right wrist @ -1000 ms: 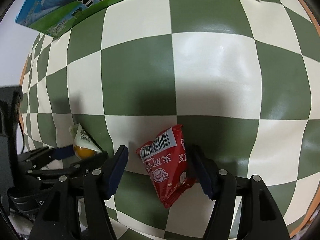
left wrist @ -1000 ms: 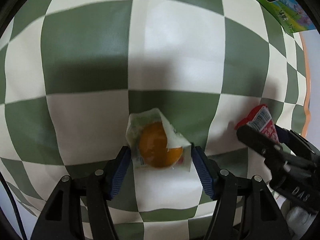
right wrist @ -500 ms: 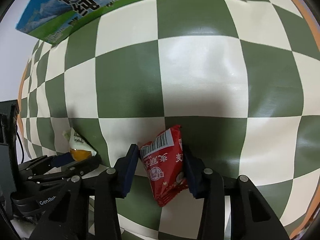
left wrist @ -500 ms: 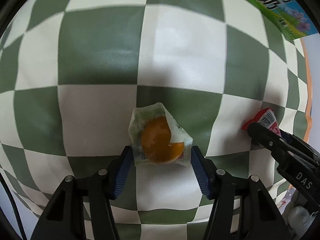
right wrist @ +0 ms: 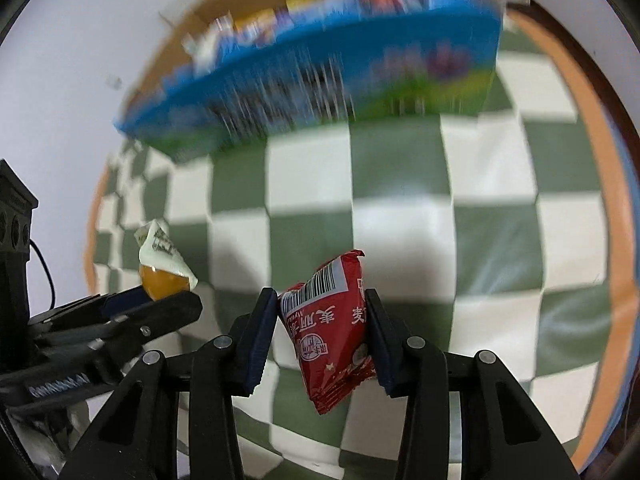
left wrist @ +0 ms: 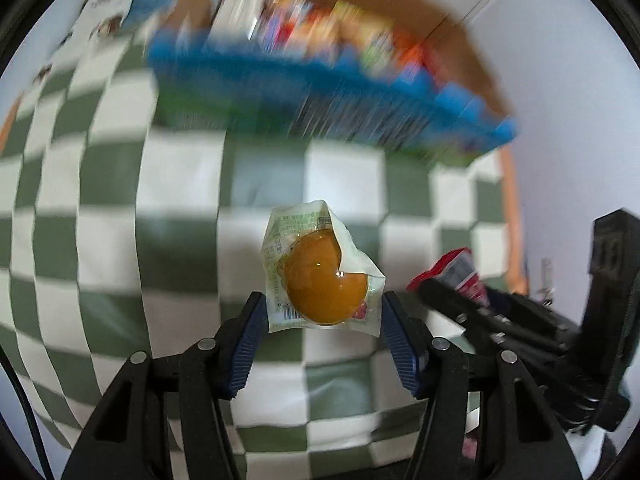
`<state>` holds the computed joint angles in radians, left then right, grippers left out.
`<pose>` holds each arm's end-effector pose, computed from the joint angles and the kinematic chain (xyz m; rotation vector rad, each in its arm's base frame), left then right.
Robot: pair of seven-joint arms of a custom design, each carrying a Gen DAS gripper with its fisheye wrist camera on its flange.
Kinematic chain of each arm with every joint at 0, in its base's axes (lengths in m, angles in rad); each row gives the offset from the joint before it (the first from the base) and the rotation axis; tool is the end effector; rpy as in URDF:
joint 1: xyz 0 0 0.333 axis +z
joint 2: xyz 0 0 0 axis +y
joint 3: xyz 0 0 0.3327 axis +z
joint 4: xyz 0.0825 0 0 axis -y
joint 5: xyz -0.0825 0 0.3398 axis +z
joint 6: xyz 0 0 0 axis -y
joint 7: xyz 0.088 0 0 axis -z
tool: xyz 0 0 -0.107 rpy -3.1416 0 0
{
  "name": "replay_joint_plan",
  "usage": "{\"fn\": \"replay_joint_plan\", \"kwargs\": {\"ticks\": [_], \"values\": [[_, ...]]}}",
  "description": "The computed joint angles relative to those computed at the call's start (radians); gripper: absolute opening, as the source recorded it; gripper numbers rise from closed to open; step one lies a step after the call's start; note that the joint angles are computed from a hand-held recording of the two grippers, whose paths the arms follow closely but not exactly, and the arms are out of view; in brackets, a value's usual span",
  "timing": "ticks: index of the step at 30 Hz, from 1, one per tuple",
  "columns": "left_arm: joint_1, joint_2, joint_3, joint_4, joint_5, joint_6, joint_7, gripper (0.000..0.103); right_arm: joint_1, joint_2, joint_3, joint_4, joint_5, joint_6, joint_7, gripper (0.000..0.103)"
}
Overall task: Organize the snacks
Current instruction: 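Lower the jelly cup and red packet into the box and open both tools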
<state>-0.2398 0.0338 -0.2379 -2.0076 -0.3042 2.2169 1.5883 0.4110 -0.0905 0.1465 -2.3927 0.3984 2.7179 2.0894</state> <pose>0.4755 -0.2556 0.4941 1.7284 -2.4234 0.4328 0.4159 0.2441 0.4415 -1.6060 2.1526 0.1582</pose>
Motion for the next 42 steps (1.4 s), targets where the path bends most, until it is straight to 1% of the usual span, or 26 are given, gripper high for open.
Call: {"fn": "replay_joint_plan", "kwargs": {"ticks": [3, 5, 8, 9, 11, 13, 15, 17, 18, 19, 20, 21, 22, 23, 25, 27, 30, 33, 37, 42], "values": [[0.003, 0.050, -0.002, 0.145, 0.026, -0.020, 0.019, 0.056, -0.036, -0.028, -0.018, 0.054, -0.068, -0.011, 0.012, 0.046], [0.005, 0.098, -0.003, 0.242, 0.066, -0.032, 0.013, 0.056, -0.067, -0.032, -0.032, 0.117, -0.116, -0.024, 0.009, 0.046], [-0.011, 0.202, -0.007, 0.405, 0.187, -0.064, -0.028, 0.056, -0.108, 0.023, -0.037, 0.248, -0.238, -0.072, 0.041, 0.046], [-0.015, 0.240, -0.002, 0.459, 0.231, -0.083, -0.044, 0.056, -0.121, 0.052, -0.046, 0.298, -0.276, -0.094, 0.039, 0.046], [-0.026, 0.331, 0.003, 0.586, 0.293, -0.146, -0.077, 0.056, -0.129, 0.108, -0.060, 0.378, -0.328, -0.139, 0.051, 0.046], [-0.033, 0.399, 0.015, 0.680, 0.352, -0.199, -0.100, 0.056, -0.137, 0.169, -0.082, 0.453, -0.352, -0.193, 0.042, 0.046], [-0.044, 0.454, 0.027, 0.746, 0.411, -0.239, -0.112, 0.056, -0.145, 0.210, -0.101, 0.497, -0.350, -0.240, 0.024, 0.046], [-0.052, 0.512, 0.037, 0.818, 0.444, -0.293, -0.120, 0.058, -0.149, 0.243, -0.115, 0.528, -0.351, -0.281, 0.019, 0.047], [-0.048, 0.528, 0.034, 0.822, 0.447, -0.301, -0.119, 0.058, -0.151, 0.266, -0.121, 0.550, -0.351, -0.316, 0.015, 0.047], [-0.046, 0.541, 0.035, 0.828, 0.449, -0.305, -0.126, 0.058, -0.157, 0.286, -0.125, 0.565, -0.330, -0.345, 0.011, 0.060], [-0.043, 0.551, 0.036, 0.837, 0.448, -0.312, -0.137, 0.058, -0.157, 0.294, -0.129, 0.561, -0.323, -0.345, 0.020, 0.073], [-0.041, 0.562, 0.036, 0.845, 0.443, -0.315, -0.147, 0.058, -0.158, 0.309, -0.134, 0.574, -0.319, -0.368, 0.026, 0.096], [-0.036, 0.579, 0.030, 0.861, 0.430, -0.322, -0.152, 0.064, -0.162, 0.317, -0.135, 0.578, -0.304, -0.376, 0.022, 0.097], [-0.029, 0.592, 0.022, 0.878, 0.411, -0.336, -0.154, 0.069, -0.159, 0.302, -0.135, 0.549, -0.297, -0.362, 0.027, 0.097], [-0.027, 0.592, 0.017, 0.876, 0.398, -0.328, -0.161, 0.084, -0.157, 0.303, -0.136, 0.543, -0.292, -0.357, 0.028, 0.097], [-0.038, 0.599, 0.018, 0.889, 0.403, -0.337, -0.171, 0.089, -0.150, 0.308, -0.138, 0.555, -0.308, -0.376, 0.037, 0.098], [-0.050, 0.601, 0.017, 0.896, 0.405, -0.343, -0.190, 0.089, -0.143, 0.315, -0.138, 0.573, -0.323, -0.396, 0.040, 0.098], [-0.063, 0.584, 0.020, 0.858, 0.422, -0.308, -0.209, 0.089, -0.130, 0.329, -0.141, 0.595, -0.358, -0.407, 0.055, 0.099], [-0.083, 0.577, 0.028, 0.836, 0.458, -0.289, -0.236, 0.089, -0.114, 0.339, -0.145, 0.609, -0.396, -0.411, 0.078, 0.099], [-0.090, 0.543, 0.030, 0.775, 0.488, -0.216, -0.275, 0.089, -0.093, 0.337, -0.156, 0.610, -0.466, -0.415, 0.142, 0.099]]}}
